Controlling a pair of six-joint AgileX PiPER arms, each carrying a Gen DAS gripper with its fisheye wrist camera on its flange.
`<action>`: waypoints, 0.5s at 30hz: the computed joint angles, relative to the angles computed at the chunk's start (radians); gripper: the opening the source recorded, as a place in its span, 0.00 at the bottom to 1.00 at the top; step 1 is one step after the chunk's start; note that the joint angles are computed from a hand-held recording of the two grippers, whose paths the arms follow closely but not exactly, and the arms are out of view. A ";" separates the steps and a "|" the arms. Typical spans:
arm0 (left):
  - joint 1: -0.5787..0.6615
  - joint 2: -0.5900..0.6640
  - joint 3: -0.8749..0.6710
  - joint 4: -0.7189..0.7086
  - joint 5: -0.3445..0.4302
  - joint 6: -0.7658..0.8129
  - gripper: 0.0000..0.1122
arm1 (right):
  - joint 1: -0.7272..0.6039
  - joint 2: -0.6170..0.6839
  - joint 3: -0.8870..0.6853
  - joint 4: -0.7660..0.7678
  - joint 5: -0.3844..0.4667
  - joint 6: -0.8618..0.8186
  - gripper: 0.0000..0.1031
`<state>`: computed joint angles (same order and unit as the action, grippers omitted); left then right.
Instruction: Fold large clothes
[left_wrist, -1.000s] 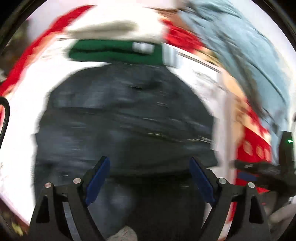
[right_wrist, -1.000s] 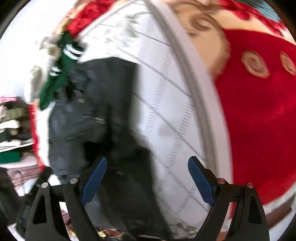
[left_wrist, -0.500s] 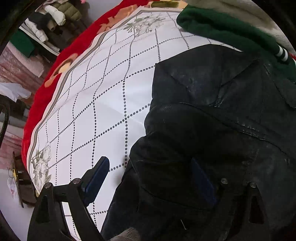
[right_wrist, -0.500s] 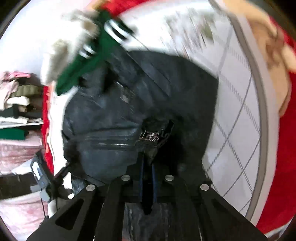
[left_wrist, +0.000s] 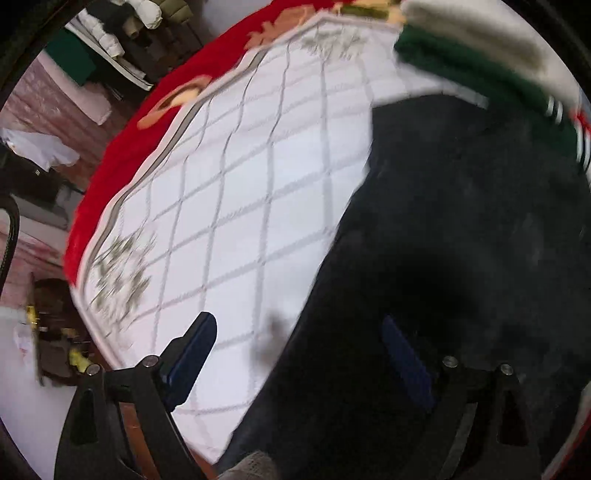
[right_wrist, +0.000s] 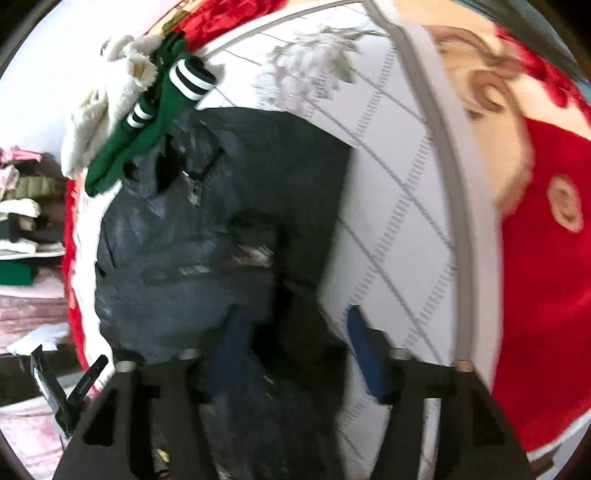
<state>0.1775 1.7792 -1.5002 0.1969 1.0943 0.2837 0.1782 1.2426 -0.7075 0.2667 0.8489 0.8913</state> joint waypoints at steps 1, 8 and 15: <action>0.002 0.000 0.027 0.019 -0.009 -0.001 0.82 | 0.006 0.004 0.021 0.036 0.005 -0.036 0.62; -0.048 0.090 0.074 0.116 -0.142 -0.076 0.83 | 0.050 0.178 0.116 0.289 -0.106 -0.315 0.56; -0.012 0.270 -0.210 0.059 -0.060 0.014 0.92 | 0.110 0.260 0.025 0.511 -0.198 -0.347 0.37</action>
